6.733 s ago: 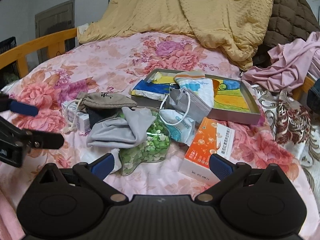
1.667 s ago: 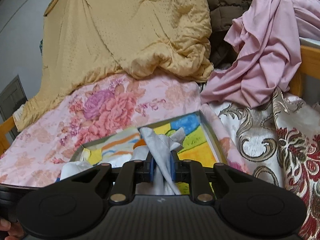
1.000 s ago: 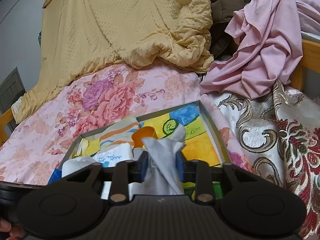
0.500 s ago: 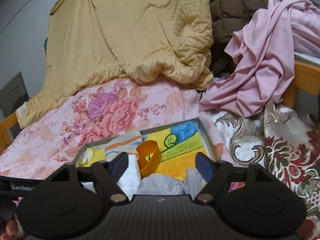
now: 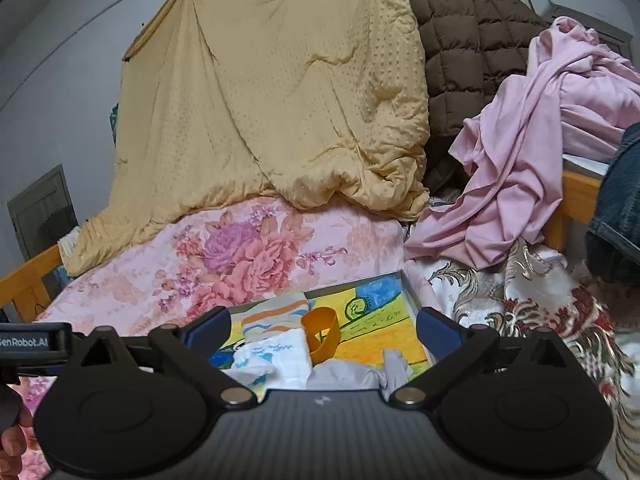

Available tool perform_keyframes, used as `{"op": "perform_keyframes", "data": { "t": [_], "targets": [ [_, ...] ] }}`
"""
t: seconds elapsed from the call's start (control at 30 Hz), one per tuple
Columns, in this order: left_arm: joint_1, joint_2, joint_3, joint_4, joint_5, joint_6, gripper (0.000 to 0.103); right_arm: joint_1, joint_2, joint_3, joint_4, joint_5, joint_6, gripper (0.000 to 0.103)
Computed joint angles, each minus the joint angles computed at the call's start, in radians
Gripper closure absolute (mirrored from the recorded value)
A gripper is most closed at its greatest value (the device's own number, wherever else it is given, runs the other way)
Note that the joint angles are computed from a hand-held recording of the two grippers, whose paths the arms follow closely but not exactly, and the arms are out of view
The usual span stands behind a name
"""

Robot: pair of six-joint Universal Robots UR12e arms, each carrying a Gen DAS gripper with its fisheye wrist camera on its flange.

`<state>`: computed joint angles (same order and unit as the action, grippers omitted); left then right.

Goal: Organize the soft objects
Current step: 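Withdraw both tools from the tray, then move both tools toward the green-filled bag and remaining items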

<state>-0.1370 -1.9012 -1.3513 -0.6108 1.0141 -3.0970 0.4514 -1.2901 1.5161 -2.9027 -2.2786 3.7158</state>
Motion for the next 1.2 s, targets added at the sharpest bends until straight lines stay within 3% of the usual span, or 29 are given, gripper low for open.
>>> {"op": "perform_keyframes", "data": {
  "t": [0.3,0.67,1.2],
  "targets": [
    [0.039,0.092,-0.114,0.045,-0.032,-0.015,0.002,0.059,-0.023,0.016,0.012,-0.038,0.018,0.001],
    [0.084,0.181,-0.236,0.103,-0.059,0.029,0.001,0.119,-0.040,0.032,0.035,-0.098,0.045,0.000],
    [0.129,0.259,-0.334,0.080,-0.054,0.116,0.001,0.182,-0.053,0.040,0.127,-0.148,0.082,0.000]
  ]
}}
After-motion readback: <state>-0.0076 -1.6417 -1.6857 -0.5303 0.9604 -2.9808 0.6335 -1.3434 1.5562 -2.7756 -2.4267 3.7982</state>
